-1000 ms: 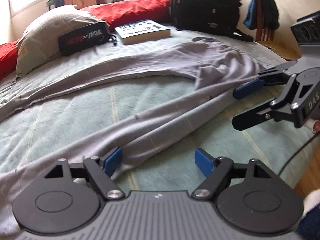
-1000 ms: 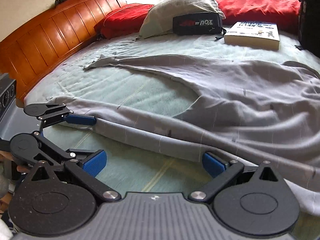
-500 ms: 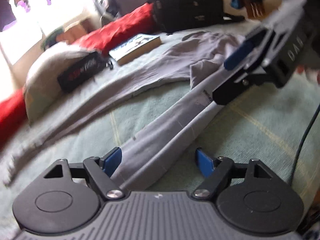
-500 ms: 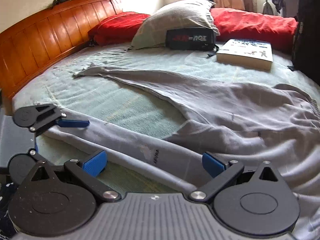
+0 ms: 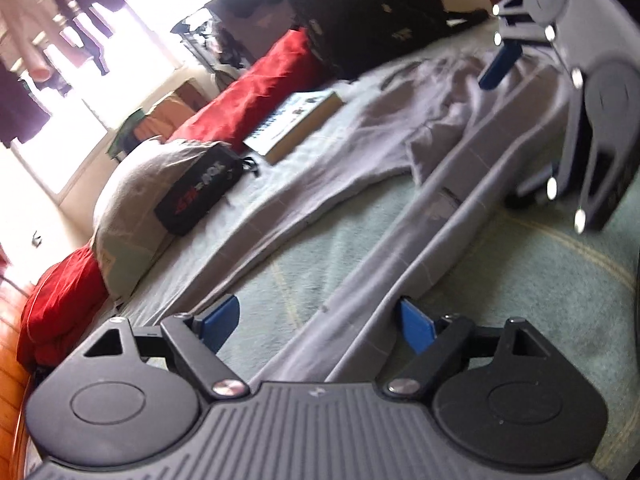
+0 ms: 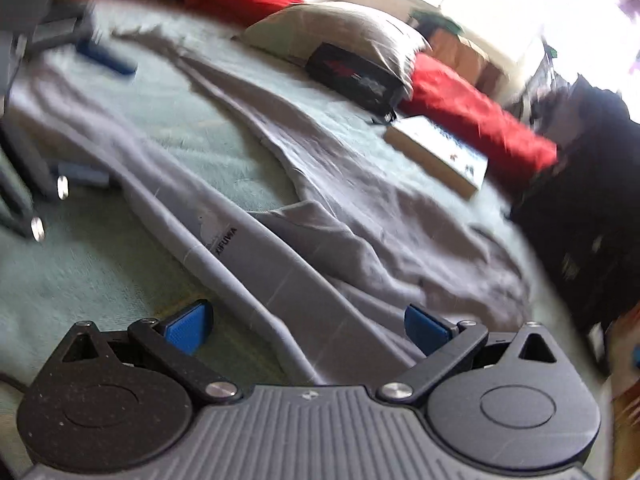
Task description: Fold clothes
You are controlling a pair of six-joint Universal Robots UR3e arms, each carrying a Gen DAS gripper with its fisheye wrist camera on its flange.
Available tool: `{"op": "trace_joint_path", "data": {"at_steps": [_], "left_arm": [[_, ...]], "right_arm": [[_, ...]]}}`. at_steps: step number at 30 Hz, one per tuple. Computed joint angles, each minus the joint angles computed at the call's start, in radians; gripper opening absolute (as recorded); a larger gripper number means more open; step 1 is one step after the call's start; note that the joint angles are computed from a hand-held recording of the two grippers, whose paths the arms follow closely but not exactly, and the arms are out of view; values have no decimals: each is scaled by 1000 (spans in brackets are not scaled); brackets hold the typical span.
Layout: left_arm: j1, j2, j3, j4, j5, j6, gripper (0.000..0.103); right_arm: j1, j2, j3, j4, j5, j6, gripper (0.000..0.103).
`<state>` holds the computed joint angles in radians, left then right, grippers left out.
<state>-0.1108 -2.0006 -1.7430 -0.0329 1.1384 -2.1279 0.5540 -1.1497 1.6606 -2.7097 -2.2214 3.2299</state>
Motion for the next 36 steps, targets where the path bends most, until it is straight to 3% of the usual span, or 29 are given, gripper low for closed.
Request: {"op": "trace_joint_path", "data": {"at_steps": [5, 9, 12, 15, 20, 23, 27, 32, 36], "left_arm": [[33, 30, 0, -48, -53, -8, 86], [45, 55, -27, -89, -93, 63, 86], [7, 14, -45, 3, -34, 107, 86], [-33, -57, -57, 180, 30, 104, 86], [-14, -73, -142, 396, -22, 137, 86], [20, -39, -203, 445, -76, 124, 86], [32, -35, -229, 476, -79, 95, 86], [29, -39, -220, 460, -65, 64, 86], [45, -44, -241, 476, -53, 97, 86]], "right_arm": [[52, 155, -156, -29, -153, -127, 103], [85, 179, -190, -82, -229, -195, 103], [83, 140, -172, -80, -208, -165, 103], [76, 96, -154, -68, -177, -123, 103], [62, 32, -110, -32, -96, -68, 103], [75, 3, -65, -54, -50, -81, 103], [105, -9, -21, -98, 5, -120, 103], [145, 130, -130, -84, -85, -149, 103], [168, 234, -220, -92, -185, -215, 103]]}}
